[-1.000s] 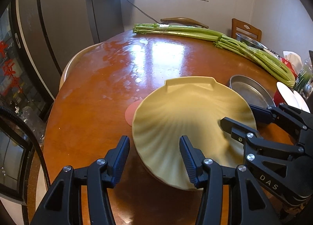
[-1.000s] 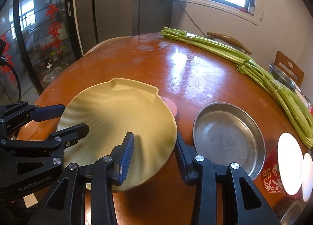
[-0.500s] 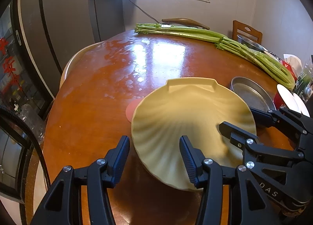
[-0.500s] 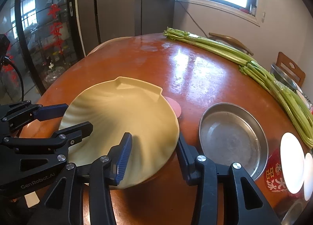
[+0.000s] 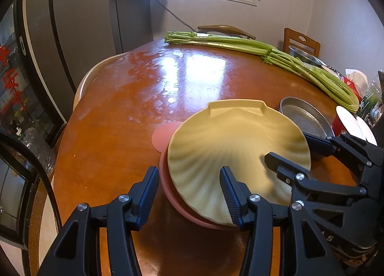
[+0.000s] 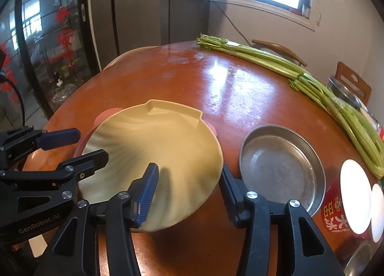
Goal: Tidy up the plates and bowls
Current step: 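Lower the cream plate onto the pink plate and open the left gripper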
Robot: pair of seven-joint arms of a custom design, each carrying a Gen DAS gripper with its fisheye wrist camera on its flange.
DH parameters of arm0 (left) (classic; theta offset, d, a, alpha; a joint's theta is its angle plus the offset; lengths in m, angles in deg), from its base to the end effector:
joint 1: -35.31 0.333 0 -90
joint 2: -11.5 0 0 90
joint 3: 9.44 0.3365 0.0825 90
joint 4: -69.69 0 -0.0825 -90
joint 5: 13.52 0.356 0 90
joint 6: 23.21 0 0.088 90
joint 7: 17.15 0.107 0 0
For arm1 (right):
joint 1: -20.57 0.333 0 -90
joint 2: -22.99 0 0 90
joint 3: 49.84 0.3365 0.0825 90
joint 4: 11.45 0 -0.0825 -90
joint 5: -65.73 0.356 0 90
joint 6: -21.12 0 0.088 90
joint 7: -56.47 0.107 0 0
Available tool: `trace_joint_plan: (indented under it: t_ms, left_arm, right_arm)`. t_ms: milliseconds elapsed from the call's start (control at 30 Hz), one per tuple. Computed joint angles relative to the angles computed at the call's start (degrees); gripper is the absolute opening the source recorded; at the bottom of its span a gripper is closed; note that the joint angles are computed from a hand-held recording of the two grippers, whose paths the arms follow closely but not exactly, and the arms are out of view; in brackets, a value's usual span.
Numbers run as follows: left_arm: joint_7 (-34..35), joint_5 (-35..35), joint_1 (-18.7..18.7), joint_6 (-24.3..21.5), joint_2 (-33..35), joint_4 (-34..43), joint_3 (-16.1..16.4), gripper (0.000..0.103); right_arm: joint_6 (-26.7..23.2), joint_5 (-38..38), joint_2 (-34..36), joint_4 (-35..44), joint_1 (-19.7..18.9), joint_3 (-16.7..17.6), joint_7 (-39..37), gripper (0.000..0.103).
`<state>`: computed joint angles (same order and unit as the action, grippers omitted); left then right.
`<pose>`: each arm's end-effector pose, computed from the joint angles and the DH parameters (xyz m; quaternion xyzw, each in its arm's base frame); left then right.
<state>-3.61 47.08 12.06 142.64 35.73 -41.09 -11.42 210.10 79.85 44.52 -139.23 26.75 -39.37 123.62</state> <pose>0.5512 -0.3144 0.3454 -0.6427 0.6882 -0.2560 0.2185 0.5706 0.1371 0.3256 -0.7828 0.5215 -0.2147 0.2631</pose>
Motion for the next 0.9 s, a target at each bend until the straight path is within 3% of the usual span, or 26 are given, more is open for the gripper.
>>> trace_joint_plan:
  t_ms: [100,200,467,900]
  left_arm:
    - [-0.32,0.23,-0.08,0.16,-0.14,-0.13,0.17,0.052]
    - [-0.99,0.76,-0.05,0.82,-0.23,-0.24,0.4,0.052]
    - [-3.0,2.57,-0.4,0.92,-1.1,-0.67,0.66,0.052]
    - [-7.56,7.64,-0.1,-0.79,-3.57,-1.58,-0.94,0.052]
  right_arm:
    - [0.02,0.25,0.18,0.22,0.9,-0.98,0.2,0.054]
    - [0.79,-0.01,0.19,0.24,-2.29,1.96,0.62,0.055]
    - [1.82,-1.21,-0.38,-0.5,-5.86,4.76,2.75,0.057]
    - [6.23,-11.37,-4.53,-6.16,-17.65,14.58,12.19,0.058]
